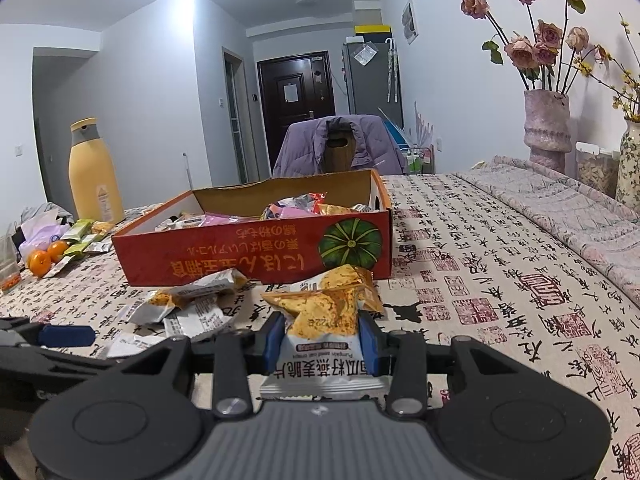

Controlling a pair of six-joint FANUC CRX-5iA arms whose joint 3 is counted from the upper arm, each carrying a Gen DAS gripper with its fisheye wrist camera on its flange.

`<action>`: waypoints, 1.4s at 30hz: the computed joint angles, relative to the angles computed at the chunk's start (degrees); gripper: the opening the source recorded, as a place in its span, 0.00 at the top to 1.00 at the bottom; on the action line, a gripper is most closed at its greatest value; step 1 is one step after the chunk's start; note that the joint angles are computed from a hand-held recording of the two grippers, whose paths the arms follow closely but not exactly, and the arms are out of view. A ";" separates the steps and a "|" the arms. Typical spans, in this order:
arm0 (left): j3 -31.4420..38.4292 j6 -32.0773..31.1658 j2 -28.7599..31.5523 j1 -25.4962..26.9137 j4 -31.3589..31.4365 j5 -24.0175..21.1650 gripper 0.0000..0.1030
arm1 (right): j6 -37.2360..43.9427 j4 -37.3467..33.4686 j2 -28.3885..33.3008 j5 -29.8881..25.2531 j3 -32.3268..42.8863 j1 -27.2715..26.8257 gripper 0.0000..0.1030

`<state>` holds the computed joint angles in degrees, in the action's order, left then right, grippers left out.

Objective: Organize snacks
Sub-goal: 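Lift the white biscuit packets with both tools, then carry both biscuit packets into the box and open both tools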

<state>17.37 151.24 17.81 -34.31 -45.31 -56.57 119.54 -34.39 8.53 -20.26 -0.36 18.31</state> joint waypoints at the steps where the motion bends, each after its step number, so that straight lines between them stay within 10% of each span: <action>1: 0.24 -0.29 0.27 0.31 0.67 -0.38 0.01 | 0.05 -0.10 -0.02 -0.04 -0.02 -0.06 0.62; 9: -2.04 -0.77 -1.01 3.22 5.42 2.17 0.00 | 0.84 -0.99 0.17 -0.56 0.25 -0.22 0.62; 22: -4.38 0.26 -2.91 0.74 0.14 2.81 0.40 | 0.83 -0.69 -0.32 -0.32 -0.20 0.08 0.62; 42: -2.77 4.49 -5.22 -2.57 -10.45 2.17 0.41 | 5.60 -3.40 0.04 0.30 2.23 0.16 0.62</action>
<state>14.60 155.73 12.60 -36.88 -55.77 -54.40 125.14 -37.78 8.57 -19.96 1.87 18.47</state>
